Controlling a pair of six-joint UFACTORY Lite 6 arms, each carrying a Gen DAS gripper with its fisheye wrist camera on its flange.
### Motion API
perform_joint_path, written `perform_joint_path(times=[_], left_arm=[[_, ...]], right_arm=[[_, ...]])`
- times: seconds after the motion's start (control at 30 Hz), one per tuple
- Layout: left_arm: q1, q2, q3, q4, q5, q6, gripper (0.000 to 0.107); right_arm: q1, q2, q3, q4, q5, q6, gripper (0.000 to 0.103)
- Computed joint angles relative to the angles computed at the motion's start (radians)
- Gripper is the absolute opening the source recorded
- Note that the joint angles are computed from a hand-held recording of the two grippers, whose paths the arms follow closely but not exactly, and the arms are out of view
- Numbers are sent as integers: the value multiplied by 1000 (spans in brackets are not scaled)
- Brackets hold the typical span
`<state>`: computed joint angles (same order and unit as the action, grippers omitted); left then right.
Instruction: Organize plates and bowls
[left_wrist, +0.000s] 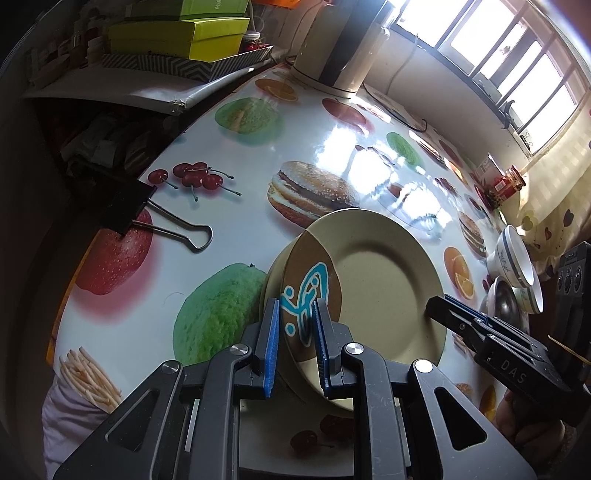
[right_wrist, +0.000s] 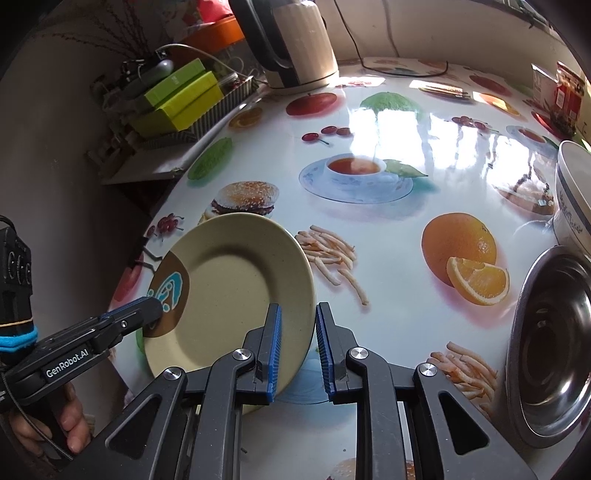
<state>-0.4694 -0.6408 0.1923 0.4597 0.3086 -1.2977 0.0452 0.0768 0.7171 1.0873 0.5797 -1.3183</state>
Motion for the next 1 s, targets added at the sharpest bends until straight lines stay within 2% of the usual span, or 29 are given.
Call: perform_joint_path(times=[0.13, 0.67, 1.0], left_arm=[[-32, 9, 9, 64, 26, -75, 18], [-77, 39, 36, 122, 79, -158, 18], [-90, -5, 22, 129, 99, -178, 21]], right_arm=[[0, 2, 0, 1, 0, 0, 20], [-2, 0, -5, 1, 5, 0, 20], [3, -32, -24, -9, -3, 11, 26]])
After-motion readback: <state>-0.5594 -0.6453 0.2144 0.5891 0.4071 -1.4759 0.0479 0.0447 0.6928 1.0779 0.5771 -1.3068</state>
